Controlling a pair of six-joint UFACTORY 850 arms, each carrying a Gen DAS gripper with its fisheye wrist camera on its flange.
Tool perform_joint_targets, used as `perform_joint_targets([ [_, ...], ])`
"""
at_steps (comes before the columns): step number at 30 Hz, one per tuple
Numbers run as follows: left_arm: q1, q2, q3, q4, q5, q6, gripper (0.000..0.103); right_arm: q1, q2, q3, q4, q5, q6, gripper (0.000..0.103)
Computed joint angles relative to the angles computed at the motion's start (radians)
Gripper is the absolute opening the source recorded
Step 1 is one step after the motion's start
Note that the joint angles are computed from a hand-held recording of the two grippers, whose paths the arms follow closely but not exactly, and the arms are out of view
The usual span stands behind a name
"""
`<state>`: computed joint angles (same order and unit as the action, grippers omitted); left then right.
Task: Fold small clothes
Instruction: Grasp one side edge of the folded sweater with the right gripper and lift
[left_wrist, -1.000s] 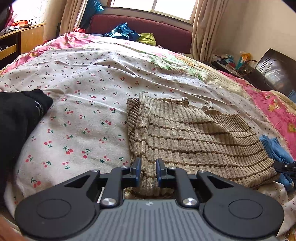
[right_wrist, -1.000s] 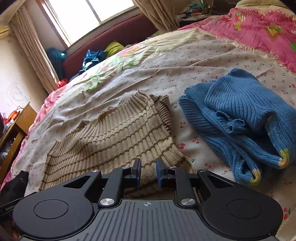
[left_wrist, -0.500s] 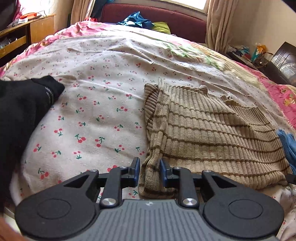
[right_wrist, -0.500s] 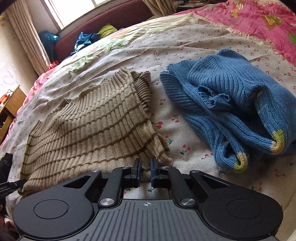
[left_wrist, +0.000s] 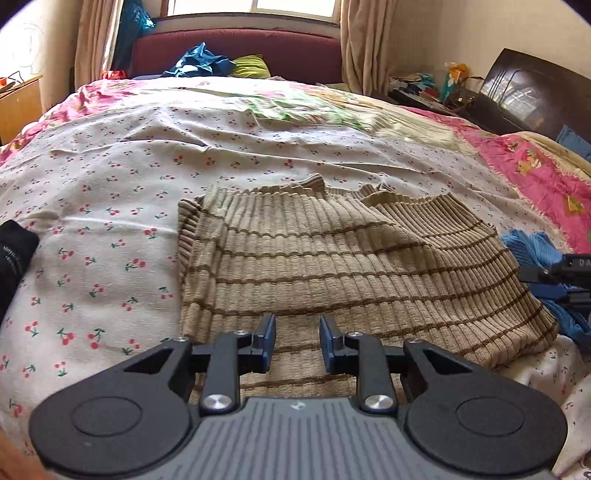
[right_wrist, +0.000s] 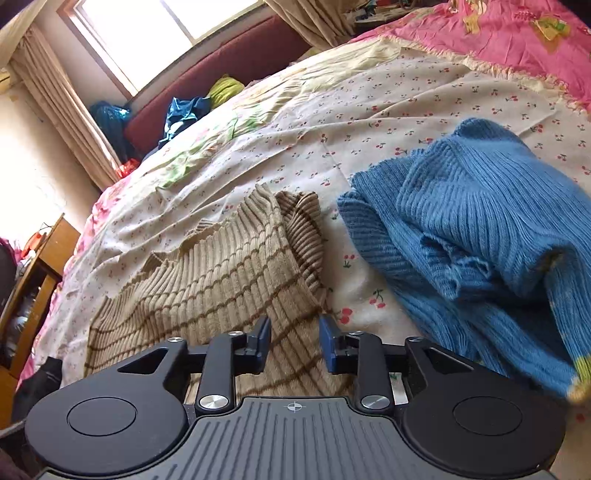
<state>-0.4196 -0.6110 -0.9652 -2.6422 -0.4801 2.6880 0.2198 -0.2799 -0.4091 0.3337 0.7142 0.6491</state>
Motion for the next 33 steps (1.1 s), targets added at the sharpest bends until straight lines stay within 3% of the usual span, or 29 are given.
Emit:
perform_joint_targets([
  [4, -0.016, -0.017, -0.023, 0.050, 0.000, -0.036, 0.039, -0.081, -0.078, -0.038, -0.215, 0.037, 0.145, 0.051],
  [6, -0.023, -0.021, -0.028, 0.060, -0.019, -0.043, 0.039, -0.096, -0.111, -0.055, -0.250, 0.046, 0.157, 0.051],
  [12, -0.072, -0.061, -0.077, 0.079, -0.025, -0.025, 0.042, -0.166, -0.192, -0.053, -0.411, 0.228, 0.280, 0.055],
  [15, -0.116, -0.087, -0.092, -0.053, 0.009, 0.129, 0.046, -0.189, -0.222, -0.074, -0.498, 0.265, 0.331, 0.055],
  [16, -0.124, -0.082, -0.081, -0.104, 0.001, 0.190, 0.046, -0.185, -0.217, -0.076, -0.494, 0.251, 0.320, 0.049],
  [17, -0.129, -0.069, -0.063, -0.139, -0.017, 0.232, 0.046, -0.187, -0.207, -0.072, -0.503, 0.240, 0.320, 0.035],
  [19, -0.120, -0.047, -0.034, -0.108, -0.071, 0.210, 0.046, -0.208, -0.204, -0.052, -0.562, 0.288, 0.370, 0.024],
  [21, -0.119, -0.043, -0.034, -0.084, -0.078, 0.199, 0.048, -0.214, -0.202, -0.037, -0.564, 0.312, 0.381, 0.023],
  [24, -0.138, -0.091, -0.096, -0.046, 0.038, 0.188, 0.049, -0.220, -0.227, -0.056, -0.588, 0.303, 0.406, 0.023],
  [29, -0.126, -0.059, -0.040, -0.026, -0.067, 0.119, 0.050, -0.223, -0.235, -0.062, -0.599, 0.307, 0.420, 0.027],
  [32, -0.135, -0.087, -0.074, -0.045, 0.007, 0.152, 0.051, -0.208, -0.224, -0.065, -0.575, 0.283, 0.417, 0.026],
  [33, -0.130, -0.087, -0.069, -0.029, -0.008, 0.134, 0.051, -0.206, -0.213, -0.063, -0.575, 0.272, 0.431, 0.023],
])
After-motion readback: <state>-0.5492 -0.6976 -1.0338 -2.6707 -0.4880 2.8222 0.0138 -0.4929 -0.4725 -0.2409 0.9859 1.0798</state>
